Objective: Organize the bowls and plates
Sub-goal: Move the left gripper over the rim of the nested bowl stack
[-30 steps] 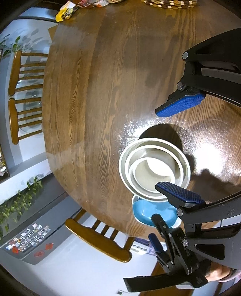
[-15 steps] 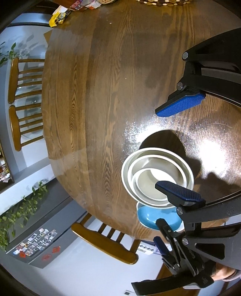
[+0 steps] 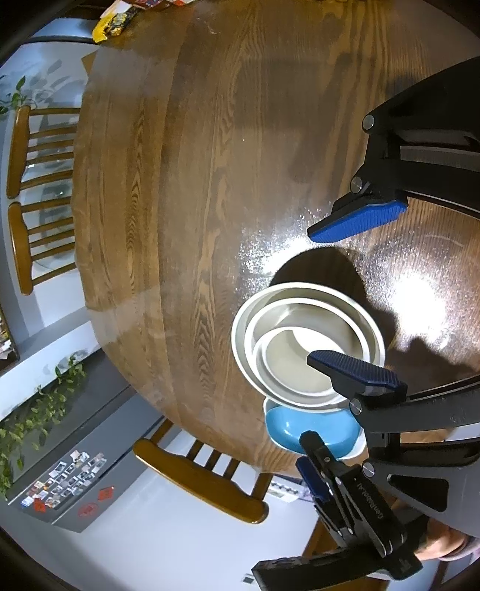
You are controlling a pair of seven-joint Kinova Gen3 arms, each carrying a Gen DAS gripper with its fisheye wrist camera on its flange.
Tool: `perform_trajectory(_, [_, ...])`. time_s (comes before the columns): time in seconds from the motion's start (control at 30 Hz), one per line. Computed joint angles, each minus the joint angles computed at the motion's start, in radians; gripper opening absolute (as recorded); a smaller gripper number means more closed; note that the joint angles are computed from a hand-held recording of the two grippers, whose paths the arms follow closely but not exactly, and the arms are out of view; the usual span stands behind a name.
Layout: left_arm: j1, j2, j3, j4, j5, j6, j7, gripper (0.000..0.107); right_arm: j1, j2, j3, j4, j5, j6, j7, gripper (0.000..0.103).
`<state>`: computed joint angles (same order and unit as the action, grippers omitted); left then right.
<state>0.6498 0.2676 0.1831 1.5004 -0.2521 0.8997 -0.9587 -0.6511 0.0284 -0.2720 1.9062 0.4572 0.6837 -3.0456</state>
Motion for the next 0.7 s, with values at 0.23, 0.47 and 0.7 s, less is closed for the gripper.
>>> perform_trajectory(0.23, [-0.059,0.008,0.016,-0.002,0.115,-0.007,-0.079,0.044,0.019,0.007,0.013,0.01,-0.051,-0.038,0.051,0.054])
perform_trajectory(0.47, [-0.087,0.011,0.014,-0.008,0.183,0.007,-0.117,0.043,0.028,0.007,0.021,0.021,-0.083,-0.056,0.07,0.053])
perform_trajectory(0.7, [-0.123,0.031,0.02,-0.025,0.269,0.029,-0.163,0.043,0.054,0.006,0.03,0.041,-0.158,-0.098,0.134,0.053])
